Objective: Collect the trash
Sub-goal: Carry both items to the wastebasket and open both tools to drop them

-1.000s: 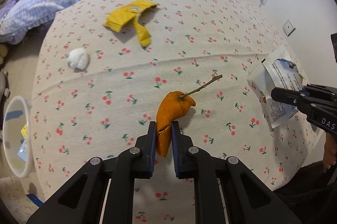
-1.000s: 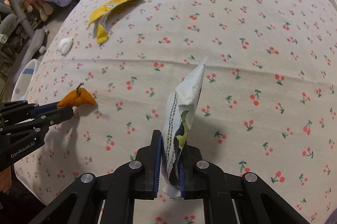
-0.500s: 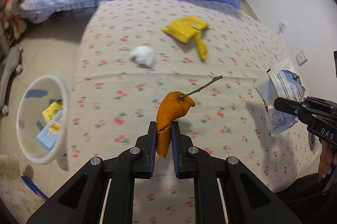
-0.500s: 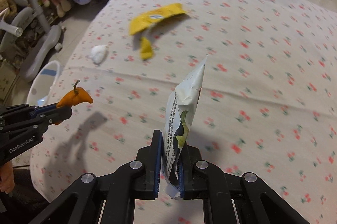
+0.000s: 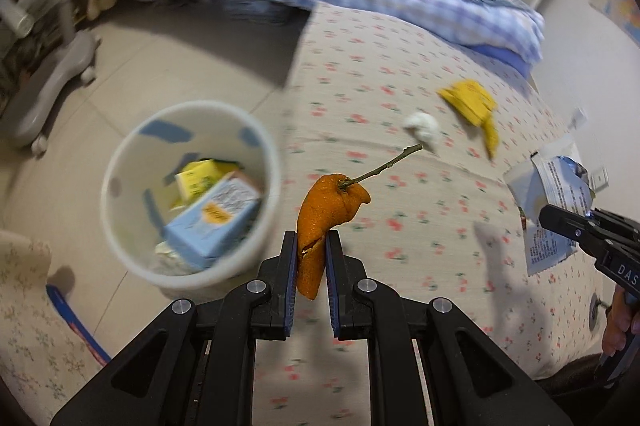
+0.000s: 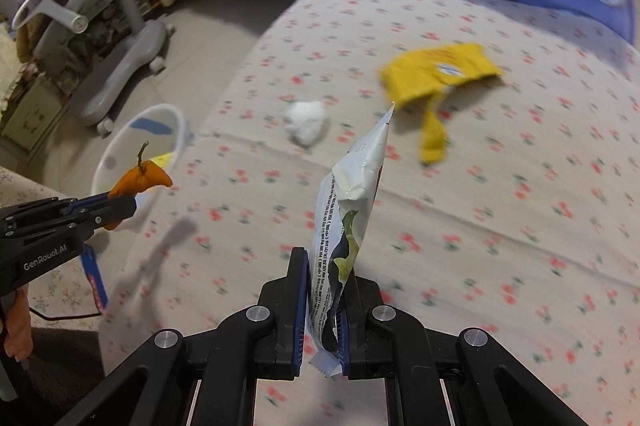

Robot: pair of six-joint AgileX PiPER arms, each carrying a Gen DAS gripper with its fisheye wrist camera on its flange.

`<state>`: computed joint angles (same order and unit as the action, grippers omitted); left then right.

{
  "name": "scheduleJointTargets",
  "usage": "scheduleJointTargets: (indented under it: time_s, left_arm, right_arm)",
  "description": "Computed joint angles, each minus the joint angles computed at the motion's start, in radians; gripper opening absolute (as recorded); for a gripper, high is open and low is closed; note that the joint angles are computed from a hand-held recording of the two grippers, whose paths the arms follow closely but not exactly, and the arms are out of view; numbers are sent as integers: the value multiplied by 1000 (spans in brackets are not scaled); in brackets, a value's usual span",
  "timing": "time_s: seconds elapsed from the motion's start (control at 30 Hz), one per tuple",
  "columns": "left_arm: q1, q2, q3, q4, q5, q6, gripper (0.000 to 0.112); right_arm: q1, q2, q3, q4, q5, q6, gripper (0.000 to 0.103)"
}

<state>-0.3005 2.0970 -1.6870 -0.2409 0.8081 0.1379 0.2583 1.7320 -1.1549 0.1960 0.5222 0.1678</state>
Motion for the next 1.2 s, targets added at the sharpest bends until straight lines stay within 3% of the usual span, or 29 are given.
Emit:
scheduleJointTargets:
  time_s: [0.37, 0.7, 0.77, 0.83, 1.03, 1.2]
  left_arm:
    - [158, 138, -155, -1, 70, -58, 14]
    - [184, 210, -249, 99, 54, -153, 17]
    - [189, 236, -290, 126, 92, -177, 34]
    - [196, 234, -277, 156, 85, -212, 74]
    - [234, 189, -196, 201, 51, -229, 80]
    - [254, 134, -91, 251, -28, -214, 89]
  right_arm:
    - [117, 185, -259, -45, 51, 72, 11]
    - [165, 336, -461, 1, 98, 56, 11]
    - [172, 360, -498, 15, 105, 53, 11]
    - [183, 386, -540, 24, 111, 54, 11]
    - [205, 468, -669, 48, 141, 58, 11]
    - [218, 569, -827, 68, 185, 73, 11]
